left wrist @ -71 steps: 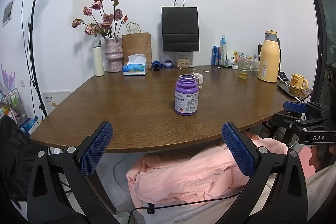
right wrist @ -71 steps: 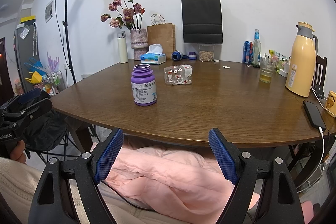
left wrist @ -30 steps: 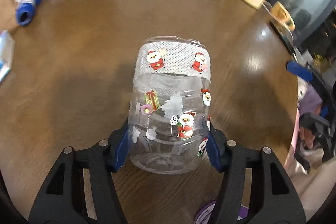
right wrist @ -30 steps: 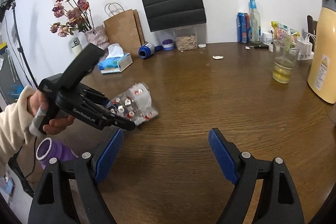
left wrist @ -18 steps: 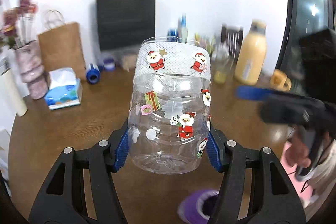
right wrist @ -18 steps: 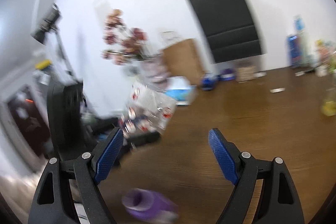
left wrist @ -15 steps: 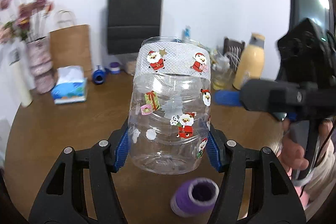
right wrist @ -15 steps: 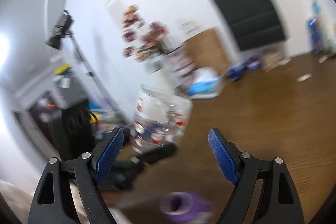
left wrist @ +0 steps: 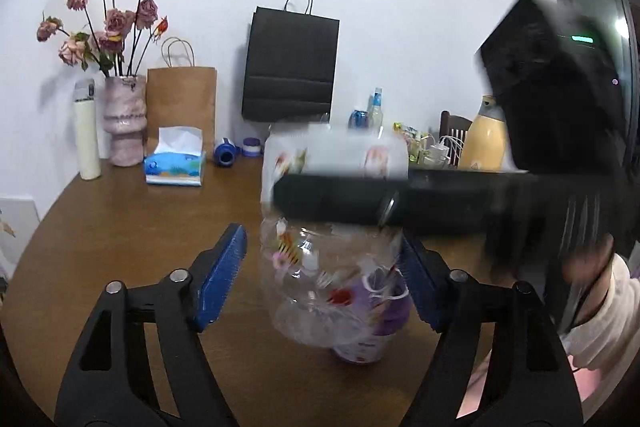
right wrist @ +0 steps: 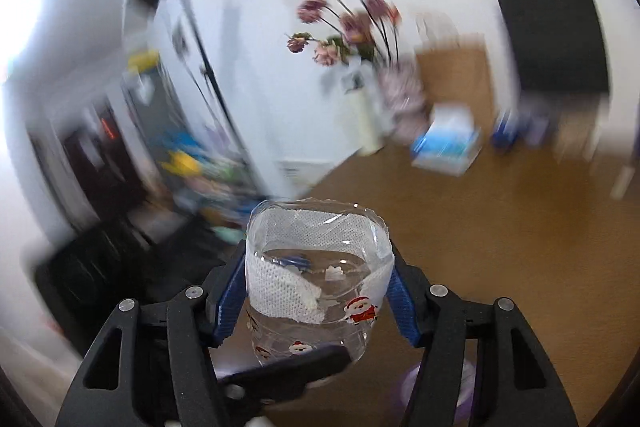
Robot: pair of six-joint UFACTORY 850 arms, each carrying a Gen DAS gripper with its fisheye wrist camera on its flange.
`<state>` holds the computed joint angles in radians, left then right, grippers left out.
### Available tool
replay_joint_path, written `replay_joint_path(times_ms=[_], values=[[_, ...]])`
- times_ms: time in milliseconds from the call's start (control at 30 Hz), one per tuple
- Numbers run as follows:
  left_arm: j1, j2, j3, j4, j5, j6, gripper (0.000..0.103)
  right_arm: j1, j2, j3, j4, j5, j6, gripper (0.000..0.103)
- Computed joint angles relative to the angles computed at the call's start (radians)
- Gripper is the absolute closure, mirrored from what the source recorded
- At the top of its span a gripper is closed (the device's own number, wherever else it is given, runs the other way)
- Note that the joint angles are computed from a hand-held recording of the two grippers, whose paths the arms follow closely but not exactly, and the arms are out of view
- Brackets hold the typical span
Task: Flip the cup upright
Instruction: 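Hold the cup up with the left tool while the right tool grasps its body, then rotate the cup upright between both tools, opening facing up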
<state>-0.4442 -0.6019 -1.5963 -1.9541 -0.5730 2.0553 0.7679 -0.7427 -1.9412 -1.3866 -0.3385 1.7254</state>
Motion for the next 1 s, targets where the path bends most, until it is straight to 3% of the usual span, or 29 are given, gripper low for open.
replay_joint_path(times_ms=[67, 133, 200, 333, 400, 533, 633, 700, 867, 1000], values=[[0.001, -0.009, 0.0, -0.063, 0.009, 0.059, 0.042, 0.045, -0.081, -0.115, -0.01, -0.172, -0.196, 0.035], [-0.003, -0.009, 0.013, -0.148, 0.038, 0.148, 0.042, 0.061, -0.138, -0.19, -0.038, -0.228, -0.275, 0.035], [-0.001, -0.02, 0.005, -0.181, 0.063, 0.175, 0.043, 0.052, -0.175, -0.24, -0.018, -0.203, -0.318, 0.035], [0.004, -0.067, -0.053, -0.084, 0.129, 0.051, 0.043, 0.009, -0.2, -0.242, -0.02, -0.074, -0.273, 0.035], [0.001, -0.077, -0.058, -0.068, 0.139, 0.036, 0.043, 0.008, -0.214, -0.26, 0.04, -0.071, -0.324, 0.035], [-0.014, -0.092, -0.087, 0.0, 0.135, -0.023, 0.042, 0.024, -0.209, -0.265, 0.11, -0.173, -0.408, 0.034], [-0.031, -0.148, -0.182, 0.243, 0.113, -0.285, 0.042, 0.018, -0.201, -0.28, 0.278, -0.271, -0.56, 0.034], [-0.051, -0.189, -0.244, 0.375, 0.083, -0.433, 0.043, 0.013, -0.13, -0.153, 0.208, -0.289, -0.452, 0.033], [-0.118, -0.259, -0.346, 0.577, 0.121, -0.611, 0.044, -0.029, 0.036, 0.183, -0.033, -0.24, 0.026, 0.027], [-0.169, -0.35, -0.502, 0.902, 0.15, -0.928, 0.044, -0.051, 0.082, 0.281, -0.089, -0.267, 0.15, 0.027]])
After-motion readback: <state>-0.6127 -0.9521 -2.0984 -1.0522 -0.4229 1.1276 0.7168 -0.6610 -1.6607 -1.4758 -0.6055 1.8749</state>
